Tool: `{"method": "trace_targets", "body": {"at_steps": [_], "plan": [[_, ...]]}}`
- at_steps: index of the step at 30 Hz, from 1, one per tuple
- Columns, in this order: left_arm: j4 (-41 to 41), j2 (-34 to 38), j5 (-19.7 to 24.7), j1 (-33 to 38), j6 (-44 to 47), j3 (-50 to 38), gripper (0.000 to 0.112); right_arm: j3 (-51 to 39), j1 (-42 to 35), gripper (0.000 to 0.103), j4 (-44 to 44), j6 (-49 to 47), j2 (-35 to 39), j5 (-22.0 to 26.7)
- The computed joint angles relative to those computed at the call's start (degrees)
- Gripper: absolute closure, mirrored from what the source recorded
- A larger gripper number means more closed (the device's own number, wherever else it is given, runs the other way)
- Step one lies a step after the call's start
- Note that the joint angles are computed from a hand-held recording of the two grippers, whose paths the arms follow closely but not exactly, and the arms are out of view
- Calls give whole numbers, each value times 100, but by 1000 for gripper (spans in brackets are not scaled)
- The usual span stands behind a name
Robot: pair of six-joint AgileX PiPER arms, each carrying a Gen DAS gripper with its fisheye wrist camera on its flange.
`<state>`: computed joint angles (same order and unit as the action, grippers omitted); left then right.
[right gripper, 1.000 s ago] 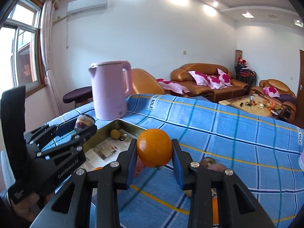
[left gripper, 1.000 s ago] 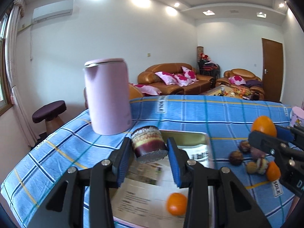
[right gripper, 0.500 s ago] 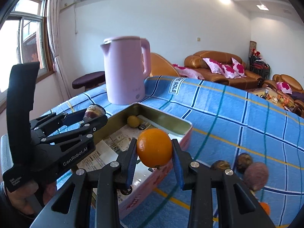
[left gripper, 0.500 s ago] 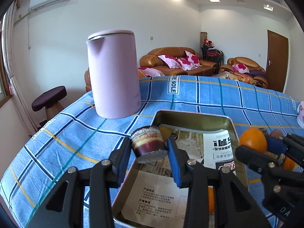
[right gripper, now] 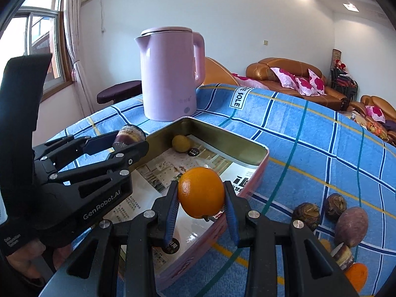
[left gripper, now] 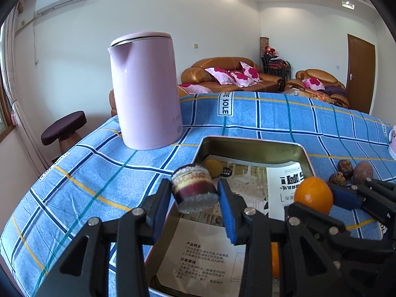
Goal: Organize fruits
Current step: 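Carry the cake over the tin with the left gripper while the right drops the orange in, then lower the cake into the tin and open the left gripper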
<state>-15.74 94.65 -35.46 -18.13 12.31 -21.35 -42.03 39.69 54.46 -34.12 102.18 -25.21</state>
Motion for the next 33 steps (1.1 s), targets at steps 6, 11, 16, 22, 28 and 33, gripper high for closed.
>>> {"method": "trace_targets", "body": {"at_steps": [6, 11, 16, 22, 28, 33], "plan": [[-216, -27, -223, -123, 159, 97, 71, -50, 69, 65, 175, -206, 31, -13], [-188, -55, -255, -124, 140, 134, 70, -3, 94, 64, 87, -76, 13, -109], [-275, -94, -283, -151, 162, 171, 59, 50, 159, 61, 263, -168, -11, -253], [-468, -183, -231, -190, 289, 203, 53, 162, 248, 56, 430, -215, -107, -448], [-648, -580, 88, -294, 447, 265, 47, 481, 421, 56, 769, -434, -451, -718], [-1127, -1009, 588, -652, 843, 213, 43, 1259, 572, 56, 1163, -651, -1153, -1088]]}}
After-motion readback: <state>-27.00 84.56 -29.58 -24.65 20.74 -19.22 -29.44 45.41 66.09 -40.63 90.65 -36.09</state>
